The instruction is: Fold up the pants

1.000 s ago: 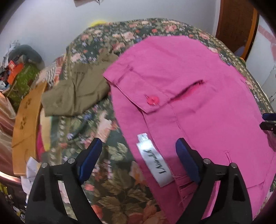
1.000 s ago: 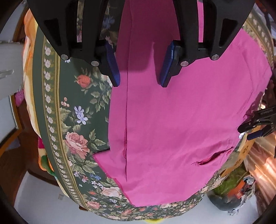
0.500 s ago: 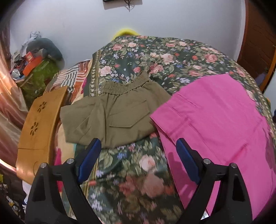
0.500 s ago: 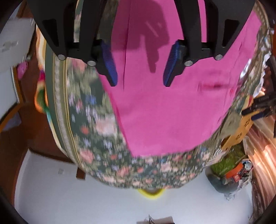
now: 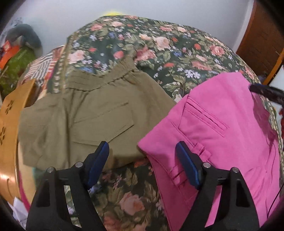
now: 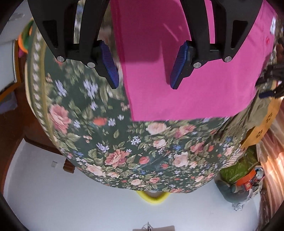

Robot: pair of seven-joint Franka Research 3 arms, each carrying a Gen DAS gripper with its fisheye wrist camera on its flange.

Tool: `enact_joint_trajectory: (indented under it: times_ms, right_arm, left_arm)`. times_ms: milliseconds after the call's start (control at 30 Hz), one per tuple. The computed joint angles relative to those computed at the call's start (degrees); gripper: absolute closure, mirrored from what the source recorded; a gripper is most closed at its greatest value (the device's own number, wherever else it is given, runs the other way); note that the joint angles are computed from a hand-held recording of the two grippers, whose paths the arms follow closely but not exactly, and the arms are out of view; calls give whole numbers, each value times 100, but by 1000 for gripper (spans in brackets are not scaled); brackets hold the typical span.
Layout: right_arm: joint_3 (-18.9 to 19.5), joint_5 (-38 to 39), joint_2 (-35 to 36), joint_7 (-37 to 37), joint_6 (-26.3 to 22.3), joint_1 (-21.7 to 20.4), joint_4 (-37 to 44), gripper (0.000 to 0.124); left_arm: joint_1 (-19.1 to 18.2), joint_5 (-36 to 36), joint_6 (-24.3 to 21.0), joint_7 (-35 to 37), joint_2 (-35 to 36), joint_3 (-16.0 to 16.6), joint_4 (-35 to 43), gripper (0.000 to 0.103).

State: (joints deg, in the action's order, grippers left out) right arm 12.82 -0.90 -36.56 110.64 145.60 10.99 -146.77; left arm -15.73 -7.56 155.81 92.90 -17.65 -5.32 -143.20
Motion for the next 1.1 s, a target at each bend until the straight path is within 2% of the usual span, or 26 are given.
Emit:
enact_joint_trajectory:
  times_ms: [133,200,233,267,300,333,367,400,433,567,733,900,1100]
  right_arm:
    - [-136,60,490,-177,341,27,168,68]
    - [-117,116,627,-56,498,-11,198,68]
    - [-75,107,663,41,550,-43,200,70]
    - [-39,64,688,70,607,-51,196,77]
    - [-22,15,707,56,639,-45,201,85]
    - [40,-60,682,101,666,-63,186,90]
    - [66,-105,677,132,650,-71,201,105]
    - [59,-122,689,127,624,-54,233,116]
    - [5,-68,656,62,571,37,246,116]
    - [192,-379,352,182,490,-79,203,118]
    - [159,-408,-394,147,397,-99,83,118]
    - [327,-490,-1097,184,-54,-315,238,119]
    - [422,-301,-2046,123,-616,-110,179,118]
  left_arm:
    - [-212,-500,82,452,94,197,-7,24]
    - [-343,-940,30,771,113,344,17,31]
    - [-450,-1278,-58,1026,110,460,46,41]
    - [-486,-1512,-127,1185,100,494,73,52]
    - [-482,-1646,-158,1272,53,464,68,58]
    - [-373,-1522,-96,1161,16,321,41,70]
    - [-131,-1011,62,736,-61,24,-33,81]
    - [-55,-809,96,595,-79,-73,-37,83]
    - [-3,-597,102,433,-116,-149,-41,86]
    - [187,260,153,-156,-272,-351,-22,89]
    - [-40,344,95,-300,-537,-117,210,90]
    - [-114,577,79,-535,-960,-176,348,91]
    - [-205,1078,-99,-764,-1791,-341,57,91]
